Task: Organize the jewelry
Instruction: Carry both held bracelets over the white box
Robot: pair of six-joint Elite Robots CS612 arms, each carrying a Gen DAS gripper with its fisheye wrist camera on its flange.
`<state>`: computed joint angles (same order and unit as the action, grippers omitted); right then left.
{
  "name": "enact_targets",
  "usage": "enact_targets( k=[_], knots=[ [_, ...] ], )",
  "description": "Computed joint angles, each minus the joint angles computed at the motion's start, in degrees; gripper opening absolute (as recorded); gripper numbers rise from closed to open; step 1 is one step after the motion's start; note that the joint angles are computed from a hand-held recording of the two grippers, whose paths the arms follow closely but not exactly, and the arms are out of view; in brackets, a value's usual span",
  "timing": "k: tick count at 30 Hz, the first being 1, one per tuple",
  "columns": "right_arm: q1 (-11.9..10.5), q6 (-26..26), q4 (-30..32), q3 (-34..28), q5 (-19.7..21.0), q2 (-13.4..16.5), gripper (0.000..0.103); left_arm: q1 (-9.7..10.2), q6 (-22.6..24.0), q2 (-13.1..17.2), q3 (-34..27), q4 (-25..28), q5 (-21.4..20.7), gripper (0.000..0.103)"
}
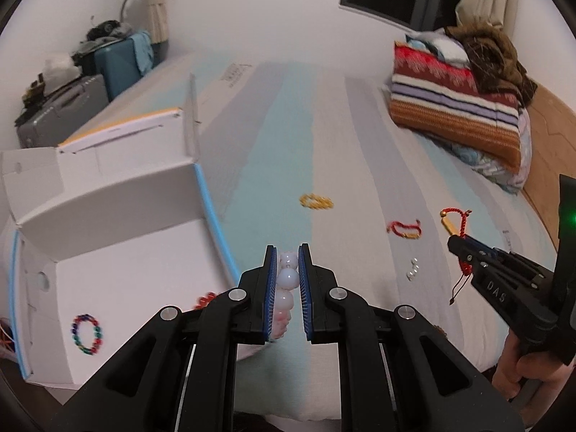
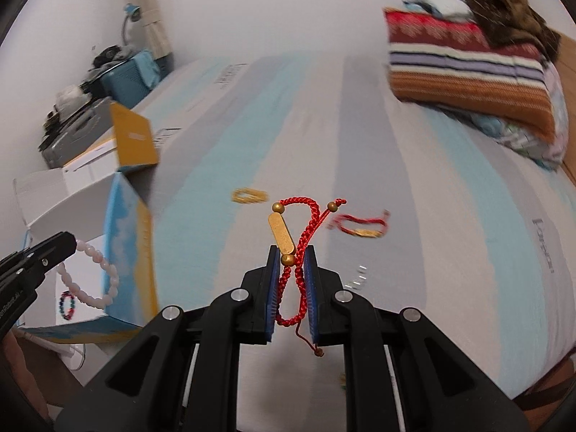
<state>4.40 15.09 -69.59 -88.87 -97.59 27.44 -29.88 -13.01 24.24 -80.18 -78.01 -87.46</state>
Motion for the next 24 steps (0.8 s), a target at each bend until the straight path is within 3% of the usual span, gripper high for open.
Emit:
enact_targets(
  k=[13,24],
  knots=[
    [5.8,-3.84,-6.69,8.6,1.88,-3.36,0.013,3.86,-2.32,0.98,-2.9,2.74,3.15,0.012],
    [9.22,-6.69,-9.27,14.94,5.22,-4.78,0.013,7.3,-5.11,3.16,-5.98,6.64,5.34,0.012]
  ],
)
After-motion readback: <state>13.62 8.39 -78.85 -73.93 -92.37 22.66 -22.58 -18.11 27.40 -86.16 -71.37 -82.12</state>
